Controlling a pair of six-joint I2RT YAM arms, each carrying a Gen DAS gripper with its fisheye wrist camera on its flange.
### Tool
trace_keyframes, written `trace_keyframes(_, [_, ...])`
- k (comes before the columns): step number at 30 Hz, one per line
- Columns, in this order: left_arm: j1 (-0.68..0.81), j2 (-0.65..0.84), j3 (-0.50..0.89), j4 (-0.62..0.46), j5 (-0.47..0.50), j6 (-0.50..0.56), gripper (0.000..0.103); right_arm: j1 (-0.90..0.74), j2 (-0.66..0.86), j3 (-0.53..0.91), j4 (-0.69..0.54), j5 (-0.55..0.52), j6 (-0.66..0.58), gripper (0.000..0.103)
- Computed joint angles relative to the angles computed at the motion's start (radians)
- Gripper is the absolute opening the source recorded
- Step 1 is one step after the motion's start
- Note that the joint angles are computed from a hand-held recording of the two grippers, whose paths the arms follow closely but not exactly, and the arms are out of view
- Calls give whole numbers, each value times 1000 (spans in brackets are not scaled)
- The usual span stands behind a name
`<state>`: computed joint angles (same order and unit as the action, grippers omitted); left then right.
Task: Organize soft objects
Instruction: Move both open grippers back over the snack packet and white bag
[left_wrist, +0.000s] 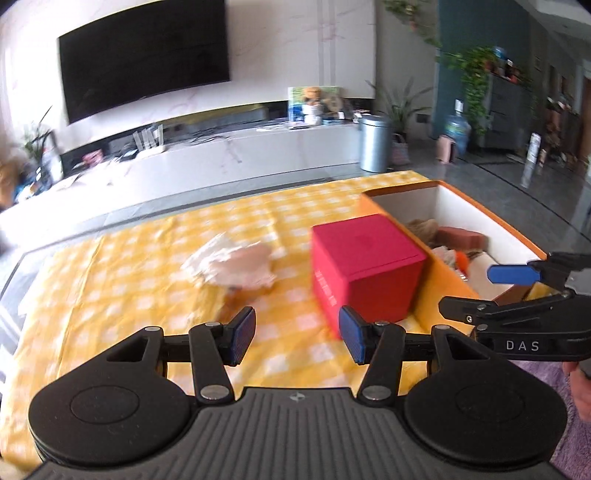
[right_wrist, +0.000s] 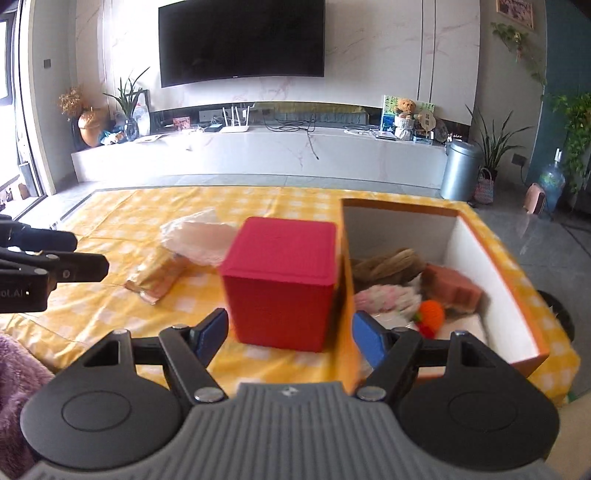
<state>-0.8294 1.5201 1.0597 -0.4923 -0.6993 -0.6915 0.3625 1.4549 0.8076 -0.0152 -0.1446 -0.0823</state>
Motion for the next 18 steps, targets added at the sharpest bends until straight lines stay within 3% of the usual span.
trace_keyframes(3, [-8,-73,-94,-22,-24,-111,62,74,-21,-40,18,45,58,84])
trace_keyframes(7, [0,-156,-206,-34,-26,-219,62,159,-9,-55,22,81,110,84])
trace_keyframes(14, [-9,-292,-330,-71,-98,-269,62,305,65,-6,21,141,150,84])
trace_keyframes(18, [28,-362,-373,-98,-87,-264,62,368,120,41,43,177,175,84])
